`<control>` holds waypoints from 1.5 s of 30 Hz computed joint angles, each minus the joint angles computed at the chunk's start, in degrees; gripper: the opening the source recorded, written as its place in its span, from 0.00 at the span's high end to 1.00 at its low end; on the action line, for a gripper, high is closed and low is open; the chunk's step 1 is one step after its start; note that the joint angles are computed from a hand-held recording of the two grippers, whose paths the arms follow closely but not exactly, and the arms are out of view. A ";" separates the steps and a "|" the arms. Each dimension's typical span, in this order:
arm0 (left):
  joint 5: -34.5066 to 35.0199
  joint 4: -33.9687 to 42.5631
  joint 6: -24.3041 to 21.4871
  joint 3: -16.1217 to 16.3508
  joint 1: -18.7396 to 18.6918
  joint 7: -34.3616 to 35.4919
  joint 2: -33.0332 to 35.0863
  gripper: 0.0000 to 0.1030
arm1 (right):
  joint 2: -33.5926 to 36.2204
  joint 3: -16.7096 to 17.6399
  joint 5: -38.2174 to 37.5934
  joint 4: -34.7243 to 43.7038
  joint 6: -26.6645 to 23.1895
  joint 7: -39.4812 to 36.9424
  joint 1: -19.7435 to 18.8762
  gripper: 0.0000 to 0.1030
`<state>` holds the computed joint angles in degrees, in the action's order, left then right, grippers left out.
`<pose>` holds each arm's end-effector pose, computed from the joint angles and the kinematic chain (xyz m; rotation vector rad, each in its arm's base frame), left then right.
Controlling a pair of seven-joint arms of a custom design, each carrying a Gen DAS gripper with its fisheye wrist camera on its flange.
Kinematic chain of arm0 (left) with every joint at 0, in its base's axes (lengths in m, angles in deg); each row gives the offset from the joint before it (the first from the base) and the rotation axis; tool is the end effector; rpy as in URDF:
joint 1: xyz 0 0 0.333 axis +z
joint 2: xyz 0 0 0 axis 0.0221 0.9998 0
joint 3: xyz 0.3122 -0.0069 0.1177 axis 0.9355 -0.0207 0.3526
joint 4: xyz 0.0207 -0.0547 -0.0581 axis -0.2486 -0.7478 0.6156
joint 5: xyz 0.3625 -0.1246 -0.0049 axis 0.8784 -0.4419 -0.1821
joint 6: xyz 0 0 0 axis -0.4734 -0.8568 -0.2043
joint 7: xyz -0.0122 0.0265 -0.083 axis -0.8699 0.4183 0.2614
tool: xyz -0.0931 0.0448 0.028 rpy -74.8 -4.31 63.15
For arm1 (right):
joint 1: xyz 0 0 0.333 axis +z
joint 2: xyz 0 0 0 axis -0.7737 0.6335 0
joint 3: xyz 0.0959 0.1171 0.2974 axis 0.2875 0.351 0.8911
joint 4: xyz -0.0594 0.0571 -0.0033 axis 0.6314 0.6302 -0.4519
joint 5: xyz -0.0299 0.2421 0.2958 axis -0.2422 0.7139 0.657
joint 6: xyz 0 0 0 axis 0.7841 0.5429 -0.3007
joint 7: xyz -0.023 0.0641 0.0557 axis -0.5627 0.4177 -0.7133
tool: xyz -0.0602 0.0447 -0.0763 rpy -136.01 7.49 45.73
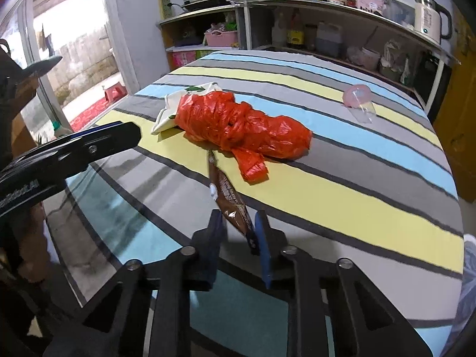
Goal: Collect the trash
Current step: 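Grasp the brown wrapper with the right gripper while the left grasps the red plastic bag, then carry the red bag and brown wrapper in both grippers over the white bin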
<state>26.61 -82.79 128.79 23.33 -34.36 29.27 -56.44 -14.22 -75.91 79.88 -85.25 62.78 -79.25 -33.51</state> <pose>0.3691 -0.4260 0.3321 -2.0810 1.0509 -0.8571 0.5175 0.2268 0.3234 -2.3694 0.5702 -0.0560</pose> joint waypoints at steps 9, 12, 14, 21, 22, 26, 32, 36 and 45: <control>3.02 1.22 4.32 1.83 3.02 4.05 0.37 0.48 | -1.35 -1.35 1.90 -0.89 -2.70 0.43 -1.92 0.92; 4.50 2.53 7.25 2.56 4.24 5.77 1.40 0.47 | -1.55 -1.76 2.69 -0.85 -3.27 0.51 -2.45 0.92; 4.89 3.76 9.06 3.02 4.80 7.24 2.40 0.46 | -1.57 -2.09 3.04 -0.72 -3.68 0.88 -2.85 0.92; 2.45 8.06 14.49 4.81 5.78 13.51 6.51 0.46 | -0.36 -2.81 2.76 0.68 -3.83 3.17 -4.09 0.92; 1.03 8.77 14.39 4.91 5.76 14.83 7.05 0.46 | -0.21 -2.84 2.83 0.80 -3.63 3.32 -4.26 0.92; -1.09 10.10 13.73 5.57 4.78 16.73 8.05 0.50 | -0.04 -2.83 3.36 1.03 -3.38 3.92 -4.93 0.92; -2.28 10.31 12.01 5.91 3.33 15.63 7.98 0.54 | -0.60 -3.09 5.42 0.91 -3.51 3.21 -5.93 0.92; -0.80 9.84 11.64 5.71 2.36 12.39 7.46 0.54 | -1.42 -3.46 7.31 0.63 -3.27 2.41 -6.48 0.92; 1.86 11.59 8.90 4.37 -0.43 10.59 7.03 0.54 | -4.57 -4.61 12.02 -1.18 -2.72 -0.85 -7.24 0.92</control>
<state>28.47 -71.19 137.68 27.70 -34.79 39.86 -49.41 -18.79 -80.51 91.90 -86.44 60.06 -80.11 -40.74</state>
